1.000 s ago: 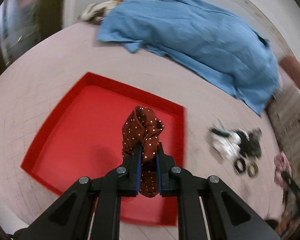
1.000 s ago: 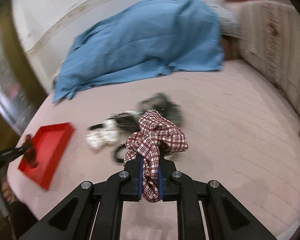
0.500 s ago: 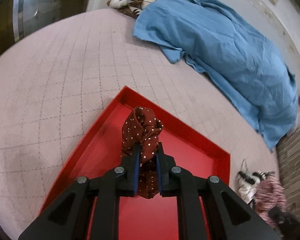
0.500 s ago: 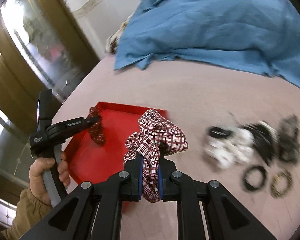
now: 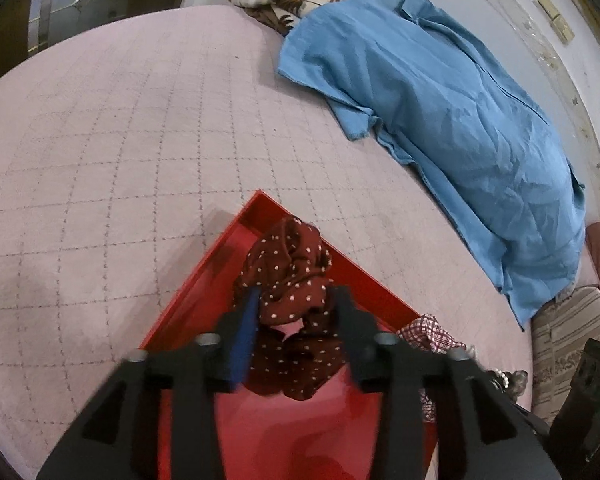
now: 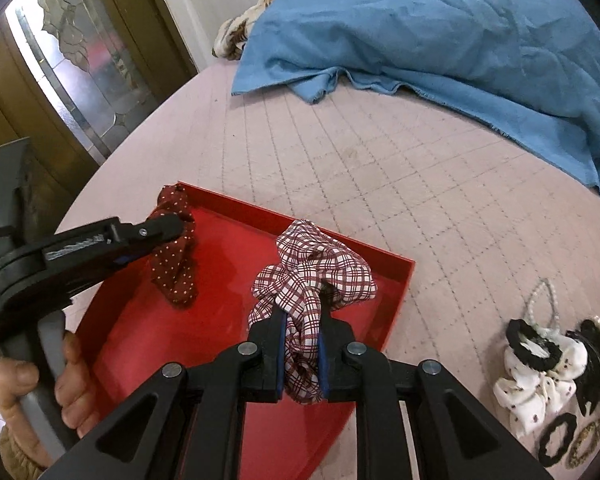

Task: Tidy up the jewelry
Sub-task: 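Carry both scrunchies to the red tray and open both tools to release them, then move the left tool to the white polka-dot scrunchie while the right tool approaches the leopard hair tie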

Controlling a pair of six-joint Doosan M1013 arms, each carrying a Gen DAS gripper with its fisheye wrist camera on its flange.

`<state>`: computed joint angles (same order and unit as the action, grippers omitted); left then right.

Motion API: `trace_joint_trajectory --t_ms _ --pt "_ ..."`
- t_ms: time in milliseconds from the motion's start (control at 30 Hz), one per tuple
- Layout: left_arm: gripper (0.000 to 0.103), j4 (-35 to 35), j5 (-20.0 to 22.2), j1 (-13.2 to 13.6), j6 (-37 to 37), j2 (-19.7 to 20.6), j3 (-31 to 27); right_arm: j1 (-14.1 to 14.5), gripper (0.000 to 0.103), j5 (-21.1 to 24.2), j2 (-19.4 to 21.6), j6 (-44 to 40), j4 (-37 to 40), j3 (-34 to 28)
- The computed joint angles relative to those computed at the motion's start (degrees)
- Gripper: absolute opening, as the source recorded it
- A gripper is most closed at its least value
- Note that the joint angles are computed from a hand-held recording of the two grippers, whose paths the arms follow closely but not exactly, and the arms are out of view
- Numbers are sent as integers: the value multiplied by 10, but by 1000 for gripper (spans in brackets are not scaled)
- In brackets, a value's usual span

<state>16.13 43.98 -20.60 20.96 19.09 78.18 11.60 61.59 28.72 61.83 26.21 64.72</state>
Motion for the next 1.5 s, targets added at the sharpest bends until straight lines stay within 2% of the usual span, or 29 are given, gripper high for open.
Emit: trace_joint_trajectory --t_ms 67,133,233,333,400,567,667,800,1000,1100,1167,1200,1267,1367,1500 --pt "51 9 -3 -1 -9 -3 4 2 23 -7 1 0 -6 1" --pt "52 9 -5 -2 -9 -6 7 5 42 -15 0 -1 -9 3" --pt "54 11 -6 -4 -7 -9 10 1 55 -28 -10 -10 0 15" --pt "56 16 -5 -9 -3 -12 12 -8 56 -33 -23 -18 17 28" --pt "58 20 -1 -13 2 -12 11 -16 62 -38 -36 -27 30 44" --pt "60 54 36 -36 15 -9 5 -44 64 -54 -75 -51 47 93" --pt "61 97 61 -61 20 -11 5 -68 64 -75 -98 -59 51 122" --pt "61 130 70 -89 17 -22 15 -102 71 -98 -119 -59 49 149" --pt "61 146 82 -122 -1 -40 19 -167 72 -91 -124 -18 24 162" --pt "61 141 93 -133 3 -35 -2 -187 86 -104 -121 22 -23 159" --pt "61 139 98 -141 13 -27 -21 -193 91 -142 -124 48 -65 167" --pt "61 139 101 -146 23 -21 -34 -194 98 -165 -125 82 -106 170" --pt "63 131 111 -153 48 -5 -63 -199 100 -189 -126 113 -143 174" --pt "66 105 124 -160 90 24 -112 -214 100 -240 -127 130 -145 189" --pt "67 77 141 -166 126 66 -170 -240 100 -216 -108 103 -41 175"
